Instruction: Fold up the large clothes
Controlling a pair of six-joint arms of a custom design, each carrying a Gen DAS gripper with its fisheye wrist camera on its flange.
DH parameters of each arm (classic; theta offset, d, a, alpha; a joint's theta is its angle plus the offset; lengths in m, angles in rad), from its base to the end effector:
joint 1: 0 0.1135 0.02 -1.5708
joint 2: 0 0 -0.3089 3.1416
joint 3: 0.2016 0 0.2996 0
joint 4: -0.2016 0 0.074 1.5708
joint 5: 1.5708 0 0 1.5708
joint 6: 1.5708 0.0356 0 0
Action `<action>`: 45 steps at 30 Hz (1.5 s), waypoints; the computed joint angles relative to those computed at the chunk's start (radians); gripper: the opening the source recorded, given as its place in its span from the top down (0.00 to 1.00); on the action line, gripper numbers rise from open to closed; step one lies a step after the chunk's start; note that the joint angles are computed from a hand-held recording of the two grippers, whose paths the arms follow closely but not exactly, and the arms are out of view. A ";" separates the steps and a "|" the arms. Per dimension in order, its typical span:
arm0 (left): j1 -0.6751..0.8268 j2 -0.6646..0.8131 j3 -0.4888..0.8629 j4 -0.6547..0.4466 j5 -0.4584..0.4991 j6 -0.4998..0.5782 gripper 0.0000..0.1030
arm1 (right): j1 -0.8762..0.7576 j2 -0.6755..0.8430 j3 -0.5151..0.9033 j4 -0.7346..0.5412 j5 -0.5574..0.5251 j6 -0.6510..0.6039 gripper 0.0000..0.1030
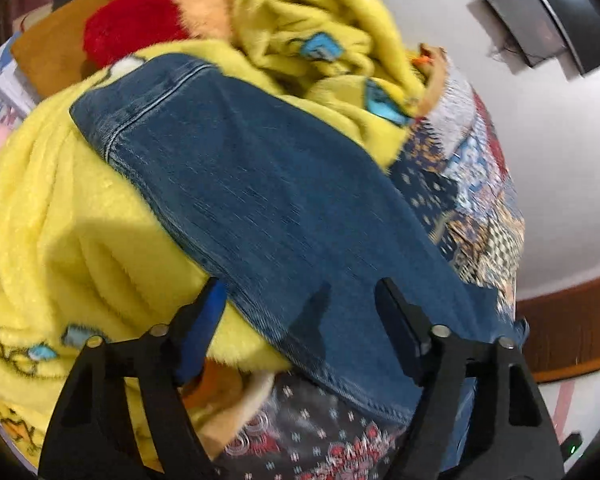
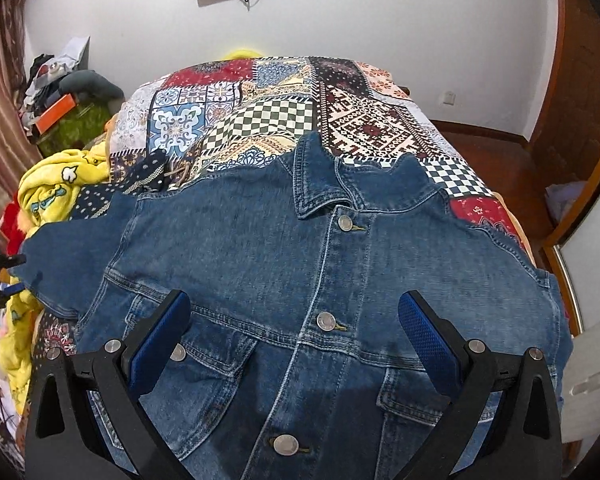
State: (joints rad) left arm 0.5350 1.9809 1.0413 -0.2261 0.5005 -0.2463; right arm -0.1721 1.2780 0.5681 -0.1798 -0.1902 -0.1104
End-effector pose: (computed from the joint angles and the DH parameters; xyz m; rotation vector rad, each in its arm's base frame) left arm 0.3582 0.1924 0.0985 -0.8685 2.4694 -0.5840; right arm 0.2585 -0.0381 0.1788 -0.0072 2.4415 0.1087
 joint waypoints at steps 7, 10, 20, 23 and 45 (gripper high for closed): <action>-0.128 0.045 0.044 0.035 -0.298 0.073 0.59 | -0.019 0.011 0.013 -0.018 -0.010 0.004 0.00; -0.215 -0.025 0.020 0.050 -0.480 0.127 0.89 | -0.042 -0.015 0.015 -0.046 -0.035 -0.007 0.00; -0.434 -0.397 -0.011 0.039 -0.480 0.127 0.94 | -0.170 -0.165 0.013 -0.123 -0.093 -0.104 0.00; -0.542 -0.469 0.011 0.015 -0.451 0.103 0.94 | -0.227 -0.184 0.022 -0.142 -0.133 -0.133 0.00; -1.272 -0.019 0.236 -0.126 -0.500 0.041 0.94 | -0.597 -0.135 0.025 -0.216 -0.257 -0.493 0.00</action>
State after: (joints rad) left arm -0.7374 1.9623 1.2771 -0.3520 0.0004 -0.2053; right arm -0.7687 1.1428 0.5928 -0.3959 -0.4473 -0.6035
